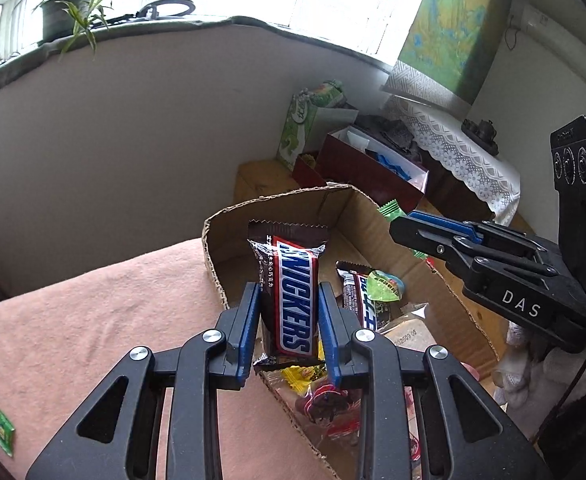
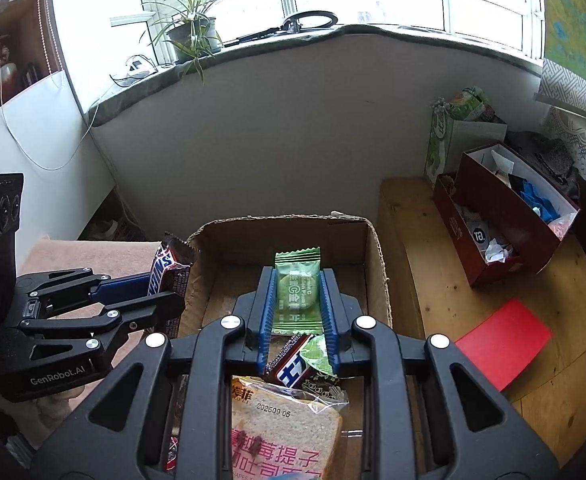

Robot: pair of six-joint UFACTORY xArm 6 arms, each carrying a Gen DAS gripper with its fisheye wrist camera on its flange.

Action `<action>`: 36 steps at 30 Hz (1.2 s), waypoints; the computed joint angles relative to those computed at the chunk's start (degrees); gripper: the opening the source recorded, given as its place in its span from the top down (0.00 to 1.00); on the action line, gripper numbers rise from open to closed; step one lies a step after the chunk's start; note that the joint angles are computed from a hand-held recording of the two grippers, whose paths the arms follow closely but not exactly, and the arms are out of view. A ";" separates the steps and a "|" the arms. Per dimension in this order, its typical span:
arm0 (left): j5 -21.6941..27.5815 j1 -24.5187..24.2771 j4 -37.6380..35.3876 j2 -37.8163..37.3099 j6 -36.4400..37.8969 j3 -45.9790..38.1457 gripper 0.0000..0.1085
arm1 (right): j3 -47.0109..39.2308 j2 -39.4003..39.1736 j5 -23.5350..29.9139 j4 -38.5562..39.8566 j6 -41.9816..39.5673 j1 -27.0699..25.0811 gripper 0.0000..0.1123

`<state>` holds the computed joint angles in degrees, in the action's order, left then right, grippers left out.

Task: Organize snacks
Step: 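Carry both candies over the cardboard box, then open both grippers to drop the candies into the box, then move both grippers back over the pink candy and green packet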

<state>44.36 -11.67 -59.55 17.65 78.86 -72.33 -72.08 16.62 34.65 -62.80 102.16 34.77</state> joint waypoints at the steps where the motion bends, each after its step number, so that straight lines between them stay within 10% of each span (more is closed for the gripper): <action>1: -0.34 -0.26 0.10 0.00 0.17 0.16 0.75 | 0.13 0.12 -0.54 -0.05 0.20 -0.27 0.80; 15: -1.64 -1.58 1.90 0.90 -1.08 -0.19 0.75 | -0.50 0.83 -0.48 0.93 -0.96 -0.74 0.78; 23: -1.98 -1.71 2.34 0.68 -1.13 0.15 0.74 | -1.24 0.42 3.37 -0.05 -0.09 0.65 0.36; 36: 0.83 0.78 0.02 -4.67 1.57 3.81 0.61 | -2.06 -2.43 11.59 -0.14 1.46 5.40 0.20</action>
